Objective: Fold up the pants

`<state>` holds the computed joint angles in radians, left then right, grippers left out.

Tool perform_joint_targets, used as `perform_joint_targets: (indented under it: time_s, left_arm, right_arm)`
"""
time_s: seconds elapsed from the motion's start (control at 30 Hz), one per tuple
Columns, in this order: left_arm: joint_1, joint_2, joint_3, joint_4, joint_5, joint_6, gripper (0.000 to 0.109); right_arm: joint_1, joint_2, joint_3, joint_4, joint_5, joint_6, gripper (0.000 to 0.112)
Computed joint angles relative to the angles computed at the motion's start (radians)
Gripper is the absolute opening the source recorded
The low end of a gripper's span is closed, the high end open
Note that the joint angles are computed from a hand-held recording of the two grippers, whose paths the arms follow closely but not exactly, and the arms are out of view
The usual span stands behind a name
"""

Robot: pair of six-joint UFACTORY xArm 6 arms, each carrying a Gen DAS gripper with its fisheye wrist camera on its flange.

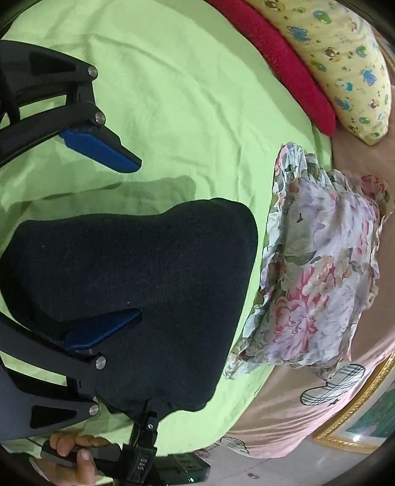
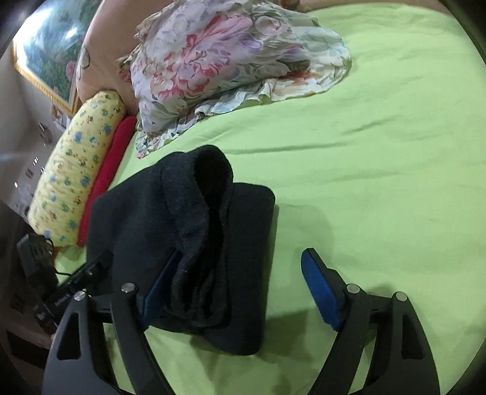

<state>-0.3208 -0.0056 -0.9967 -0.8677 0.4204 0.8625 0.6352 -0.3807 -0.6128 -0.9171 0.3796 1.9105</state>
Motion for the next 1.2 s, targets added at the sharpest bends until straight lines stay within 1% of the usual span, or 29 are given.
perform_joint_targets:
  time_s: [0.1,0.17,0.23,0.3,0.4,0.47,0.53,0.67,0.73,0.9,1.03,1.2]
  left_arm:
    - [-0.001,0.004,0.0,-0.022,-0.009,-0.005,0.096]
    - [-0.006,-0.008,0.013,-0.022,-0.026,-0.02,0.096]
    - [-0.023,-0.03,0.041,-0.01,-0.075,-0.039,0.096]
    - [-0.04,-0.058,0.075,0.022,-0.125,-0.068,0.096]
    - [-0.055,-0.104,0.123,0.052,-0.166,-0.093,0.096]
    - [-0.06,-0.129,0.147,0.07,-0.171,-0.102,0.096]
    - [-0.063,-0.154,0.172,0.086,-0.176,-0.105,0.096]
    - [-0.068,-0.195,0.215,0.109,-0.186,-0.106,0.096]
    - [-0.068,-0.212,0.231,0.097,-0.183,-0.093,0.096]
    - [-0.067,-0.24,0.262,0.104,-0.184,-0.087,0.096]
    - [-0.067,-0.262,0.282,0.099,-0.171,-0.062,0.096]
    - [-0.073,-0.277,0.304,0.147,-0.173,-0.07,0.097]
  right_arm:
    - [0.012,0.003,-0.009,-0.014,0.033,-0.009,0.084]
    - [0.013,-0.005,-0.005,-0.026,0.028,-0.002,0.084]
    - [0.018,-0.015,-0.003,-0.045,0.032,0.011,0.084]
    - [0.038,-0.025,-0.009,-0.064,0.055,0.027,0.084]
    - [0.08,-0.038,-0.027,-0.123,0.1,0.054,0.085]
    - [0.115,-0.043,-0.04,-0.163,0.137,0.059,0.085]
    - [0.153,-0.04,-0.058,-0.172,0.187,0.039,0.085]
    - [0.2,-0.037,-0.075,-0.159,0.229,-0.013,0.085]
    - [0.22,-0.036,-0.081,-0.141,0.259,-0.035,0.085]
    - [0.269,-0.035,-0.088,-0.133,0.329,-0.042,0.085]
    - [0.292,-0.018,-0.104,-0.124,0.35,-0.061,0.085]
    - [0.311,0.014,-0.131,-0.092,0.368,-0.116,0.085]
